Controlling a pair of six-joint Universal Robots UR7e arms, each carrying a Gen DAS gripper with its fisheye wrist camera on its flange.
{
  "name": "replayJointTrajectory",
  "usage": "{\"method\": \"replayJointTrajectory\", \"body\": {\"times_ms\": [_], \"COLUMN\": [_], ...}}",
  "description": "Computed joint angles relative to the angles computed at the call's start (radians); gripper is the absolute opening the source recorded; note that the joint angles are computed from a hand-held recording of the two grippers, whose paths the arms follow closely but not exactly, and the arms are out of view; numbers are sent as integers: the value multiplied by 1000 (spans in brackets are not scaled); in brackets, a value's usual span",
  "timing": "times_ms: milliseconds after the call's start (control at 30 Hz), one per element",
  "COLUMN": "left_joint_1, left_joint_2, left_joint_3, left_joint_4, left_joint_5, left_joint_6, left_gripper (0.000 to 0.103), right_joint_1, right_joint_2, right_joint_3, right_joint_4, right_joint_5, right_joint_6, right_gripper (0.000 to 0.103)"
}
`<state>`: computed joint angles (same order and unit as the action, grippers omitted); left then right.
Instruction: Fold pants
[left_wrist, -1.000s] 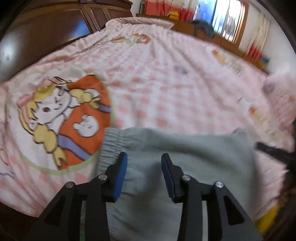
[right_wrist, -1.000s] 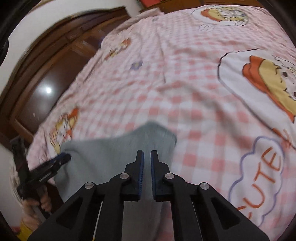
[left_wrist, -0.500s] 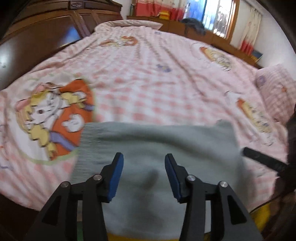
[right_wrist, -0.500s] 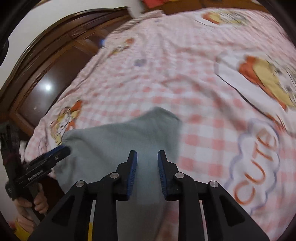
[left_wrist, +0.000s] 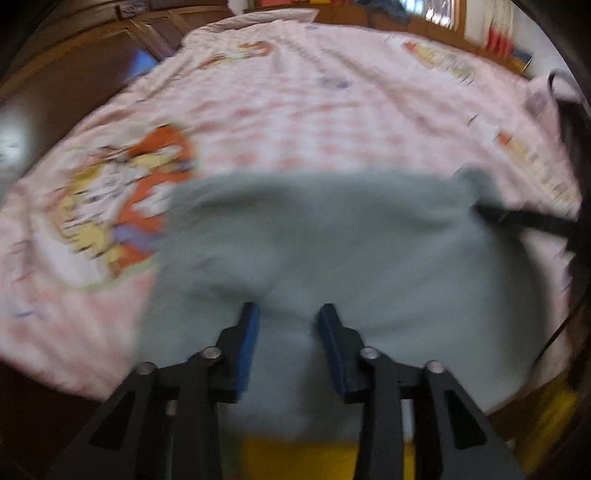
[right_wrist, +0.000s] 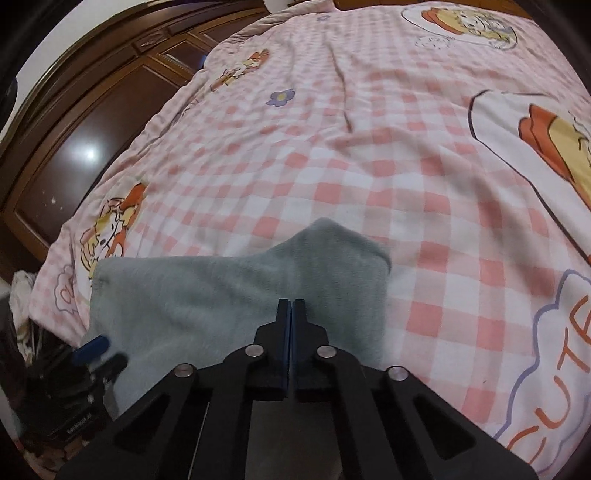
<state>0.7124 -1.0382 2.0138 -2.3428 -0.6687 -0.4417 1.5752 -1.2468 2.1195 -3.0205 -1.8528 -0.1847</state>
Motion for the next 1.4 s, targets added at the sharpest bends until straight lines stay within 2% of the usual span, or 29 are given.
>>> {"method": "replayJointTrajectory", "body": {"times_ms": [33,67,133,233,333,400,467,633,700,767,800,967,1033,1133,1233,1300,1400], "left_joint_1": [4,14,19,-1,-9,-12,-2,23,22,20,18,9,3,-6,-6,-7,-9], "left_joint_2": [-21,-44,-65,-73,-92,-83,-62,-73,-73,-73,-75,-90,-97,-88,-76,-74,-73], "left_joint_3": [14,25,31,36,60,65,47,56,57,59,62,66,71,66,63,64,68], "left_joint_4": [25,24,25,25,-70,-88,-37,-72,-73,-75,-76,-82,-106,-98,-84,-83,-113], "left_joint_5": [7,-20,-39,-29,-92,-77,-49,-86,-82,-74,-74,-99,-124,-117,-116,-117,-125], "left_joint_6": [-19,-20,-34,-35,25,35,-2,-25,-21,-21,-25,-56,-46,-41,-50,-56,-39], "left_gripper": [49,46,43,42,43,44,44,45,45,45,45,45,45,45,45,45,45], "right_joint_1": [4,4,28,57,68,68,41,-9,-9,-23,-43,-90,-110,-132,-114,-110,-125], "right_joint_2": [-1,0,-6,-46,-88,-87,-110,-243,-274,-298,-307,-282,-289,-298,-272,-252,-247], "right_joint_3": [2,1,4,32,79,102,133,181,200,222,231,250,257,270,271,265,269], "right_joint_4": [-2,-2,3,12,12,13,13,109,113,111,122,83,81,83,56,45,31], "right_joint_5": [-8,-13,-68,-88,-75,-114,-80,35,28,49,86,150,221,316,277,257,272], "right_joint_6": [1,-3,1,2,-33,-48,-55,22,31,31,33,57,55,44,34,44,58], "right_gripper": [0,0,0,9,16,17,17,20,44,48,48,49,49,48,47,39,36]}}
